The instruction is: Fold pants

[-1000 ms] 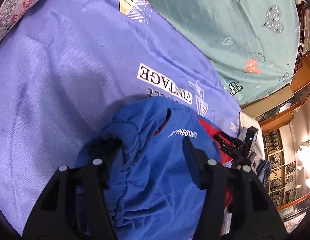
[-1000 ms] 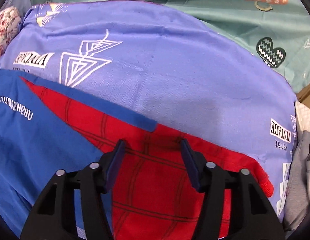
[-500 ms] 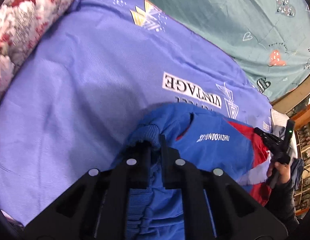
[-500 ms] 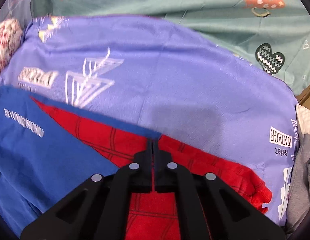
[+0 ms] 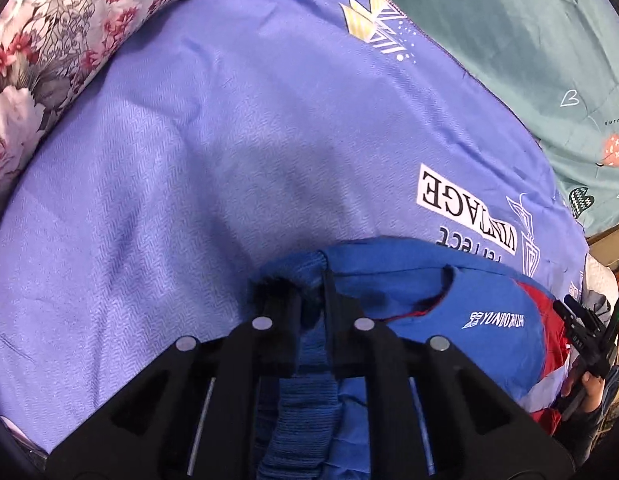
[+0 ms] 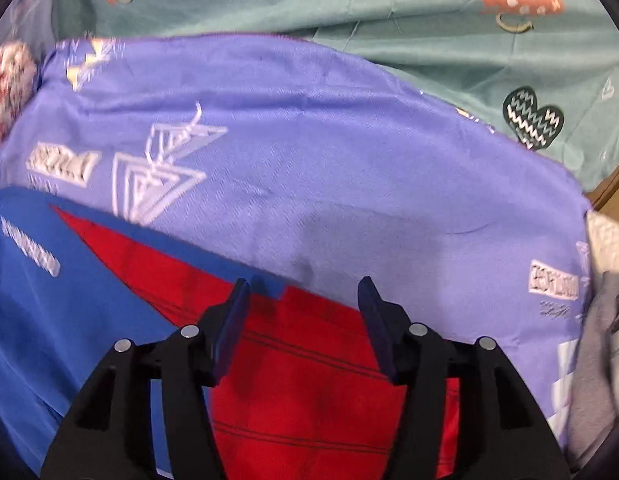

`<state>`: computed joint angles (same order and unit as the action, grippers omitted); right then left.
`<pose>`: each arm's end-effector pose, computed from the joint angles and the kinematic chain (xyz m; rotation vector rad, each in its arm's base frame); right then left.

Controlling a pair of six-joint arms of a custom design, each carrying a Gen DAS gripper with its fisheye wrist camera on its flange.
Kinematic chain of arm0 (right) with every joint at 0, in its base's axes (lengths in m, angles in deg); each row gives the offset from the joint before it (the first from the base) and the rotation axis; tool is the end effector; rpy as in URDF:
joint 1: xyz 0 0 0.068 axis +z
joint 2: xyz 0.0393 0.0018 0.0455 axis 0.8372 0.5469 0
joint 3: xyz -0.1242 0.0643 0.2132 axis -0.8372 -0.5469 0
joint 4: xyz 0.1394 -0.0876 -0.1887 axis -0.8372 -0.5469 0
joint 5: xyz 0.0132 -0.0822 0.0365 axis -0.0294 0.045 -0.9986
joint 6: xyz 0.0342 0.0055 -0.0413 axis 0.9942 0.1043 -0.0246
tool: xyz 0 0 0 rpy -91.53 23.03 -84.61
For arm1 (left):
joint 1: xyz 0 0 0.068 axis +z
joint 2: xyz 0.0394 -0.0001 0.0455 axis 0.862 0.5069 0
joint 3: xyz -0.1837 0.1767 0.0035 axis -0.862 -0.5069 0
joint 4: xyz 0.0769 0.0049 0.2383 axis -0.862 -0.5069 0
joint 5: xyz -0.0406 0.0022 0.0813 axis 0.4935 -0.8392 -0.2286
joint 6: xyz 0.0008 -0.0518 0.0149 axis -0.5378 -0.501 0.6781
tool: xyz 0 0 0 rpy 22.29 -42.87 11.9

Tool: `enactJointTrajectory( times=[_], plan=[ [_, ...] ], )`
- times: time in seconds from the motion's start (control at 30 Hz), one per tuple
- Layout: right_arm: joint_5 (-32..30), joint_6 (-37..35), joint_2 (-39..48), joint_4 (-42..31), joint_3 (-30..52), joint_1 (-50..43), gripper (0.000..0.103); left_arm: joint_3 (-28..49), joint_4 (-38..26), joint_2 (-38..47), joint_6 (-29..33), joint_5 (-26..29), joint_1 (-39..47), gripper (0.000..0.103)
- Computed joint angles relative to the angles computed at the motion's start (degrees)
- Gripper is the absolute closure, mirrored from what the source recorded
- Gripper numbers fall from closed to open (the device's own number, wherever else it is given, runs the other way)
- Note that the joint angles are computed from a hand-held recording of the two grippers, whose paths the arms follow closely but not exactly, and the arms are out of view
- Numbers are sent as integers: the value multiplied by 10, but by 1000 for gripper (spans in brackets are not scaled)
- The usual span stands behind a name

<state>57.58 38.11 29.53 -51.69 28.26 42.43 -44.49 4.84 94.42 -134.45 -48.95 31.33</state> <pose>0.2193 -0.0531 0.0763 -0.4167 2.5206 -0.1976 0.2055 -0.1080 0.0633 -0.4849 2.5846 -0.4234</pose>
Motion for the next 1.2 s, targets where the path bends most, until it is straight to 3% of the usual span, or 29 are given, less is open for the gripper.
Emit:
enactJointTrajectory(
  times=[0.07,0.1,0.13,0.17,0.23,0.3,0.43,0.5,0.57,0.6,0.67,0.77,0.83,0.93,1.07,1.13,1.17,1.2],
  plan=[
    [-3,-25,26,-4,9,-7,48,-4,-22,-24,-4,1,-3,85],
    [8,-32,40,20,4,-1,50,-5,-40,-38,-8,-7,-7,72],
    [4,-31,43,33,0,0,52,-8,-63,-58,-13,-22,-12,47],
    [-9,-22,50,26,10,0,56,-11,-84,-77,-19,-40,-20,36],
    [-46,-6,63,-16,37,-2,94,-27,-120,-125,-26,-73,-37,31],
    [-38,20,46,9,27,11,103,-32,-163,-160,-31,-89,-46,31],
    [-78,88,47,9,55,-16,103,-29,-262,-231,-61,-173,-112,30],
    [14,97,112,60,69,12,101,-2,-297,-215,-86,-218,-171,30],
    [40,83,101,90,46,21,79,30,-319,-187,-101,-245,-226,29],
    [14,81,72,50,47,0,62,43,-321,-173,-104,-251,-246,29],
    [-111,54,-6,-56,51,-94,61,74,-333,-144,-117,-270,-298,27],
    [-166,-22,-61,-147,67,-221,58,107,-339,-108,-142,-289,-356,25],
    [-177,-85,-58,-166,75,-302,48,116,-328,-92,-161,-291,-391,24],
    [-163,-134,1,-151,108,-392,48,128,-316,-67,-195,-294,-434,24],
    [-203,-136,142,-260,229,-447,48,158,-326,-17,-236,-299,-470,22],
    [-200,-137,148,-212,207,-433,48,167,-329,1,-254,-295,-479,22],
    [-190,-131,149,-183,195,-419,53,168,-328,9,-265,-286,-479,22],
    [-192,-127,160,-192,206,-412,74,166,-326,13,-270,-281,-478,22]
  ],
)
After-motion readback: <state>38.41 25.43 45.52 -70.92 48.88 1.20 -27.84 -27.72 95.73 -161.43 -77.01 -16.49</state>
